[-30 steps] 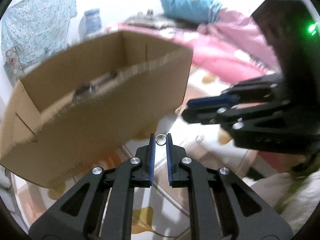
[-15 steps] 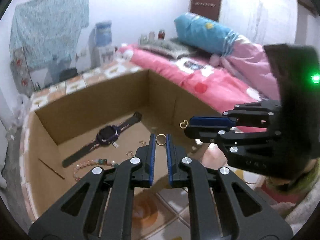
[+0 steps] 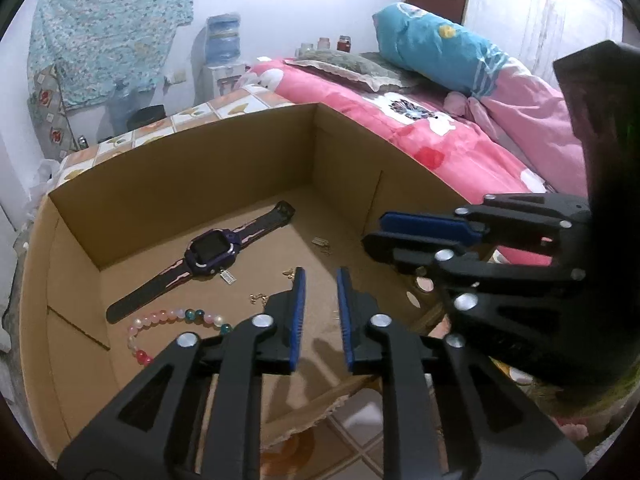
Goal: Organize jewelry
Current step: 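Carry the ring and charm over the box and open both tools, then move the left tool to the pink bead bracelet and close on it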
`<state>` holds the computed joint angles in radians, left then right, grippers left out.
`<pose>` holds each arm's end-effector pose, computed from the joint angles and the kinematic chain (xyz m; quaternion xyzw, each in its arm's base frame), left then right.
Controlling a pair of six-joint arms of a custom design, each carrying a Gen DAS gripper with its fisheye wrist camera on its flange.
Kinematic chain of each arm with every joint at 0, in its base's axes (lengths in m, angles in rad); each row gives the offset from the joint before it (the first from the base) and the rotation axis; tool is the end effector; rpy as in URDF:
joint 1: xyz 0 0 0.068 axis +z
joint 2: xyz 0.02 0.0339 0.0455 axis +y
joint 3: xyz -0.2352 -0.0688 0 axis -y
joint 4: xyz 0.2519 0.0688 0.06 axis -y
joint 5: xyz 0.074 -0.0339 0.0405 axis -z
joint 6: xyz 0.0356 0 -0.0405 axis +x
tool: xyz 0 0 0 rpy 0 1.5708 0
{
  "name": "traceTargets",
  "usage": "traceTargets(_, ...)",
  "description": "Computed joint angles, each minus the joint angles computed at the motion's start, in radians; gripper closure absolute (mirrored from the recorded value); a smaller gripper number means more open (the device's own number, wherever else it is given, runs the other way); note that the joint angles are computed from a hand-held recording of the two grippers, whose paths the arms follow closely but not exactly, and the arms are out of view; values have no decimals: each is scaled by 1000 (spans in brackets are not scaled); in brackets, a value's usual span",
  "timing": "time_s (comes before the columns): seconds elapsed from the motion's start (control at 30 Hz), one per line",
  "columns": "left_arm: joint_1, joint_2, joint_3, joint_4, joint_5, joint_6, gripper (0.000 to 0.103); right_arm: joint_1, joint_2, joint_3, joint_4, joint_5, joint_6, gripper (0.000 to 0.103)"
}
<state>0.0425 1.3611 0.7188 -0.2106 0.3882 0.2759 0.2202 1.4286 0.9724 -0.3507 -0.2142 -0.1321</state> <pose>0.2794 -0.0016 0.1601 0.1743 0.9045 -0.1237 0.3690 0.3052 0.0761 0.2107 -0.2009 0.9014 0.1154 0.3659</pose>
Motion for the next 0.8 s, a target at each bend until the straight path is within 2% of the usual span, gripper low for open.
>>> traceTargets(0.1,7,-5,-3,4,-1,0,81,-22,-21,-10,2,-9,19,86)
traceTargets(0.23,37,-55,-20,-8,21,-2,81,-72,-90,-39,1,-52,46,84)
traceTargets(0.33,74,-120,-36,-33,48,1,80,-117,-153,-64,2,-91,58,75)
traceTargets(0.47,155,-233,-70,-80,113,14,73,-156,-231,-96,-15,-117,65,70)
traceTargets(0.63,352,-416,-119,-189,242,93,59,-182,-341,-152,-46,-128,66,66)
traceTargets(0.7,445,-477,-132,-245,292,140,49,-194,-379,-177,-59,-137,64,62)
traceTargets(0.8,599,-540,-145,-346,361,257,42,-212,-417,-214,-86,-155,65,59)
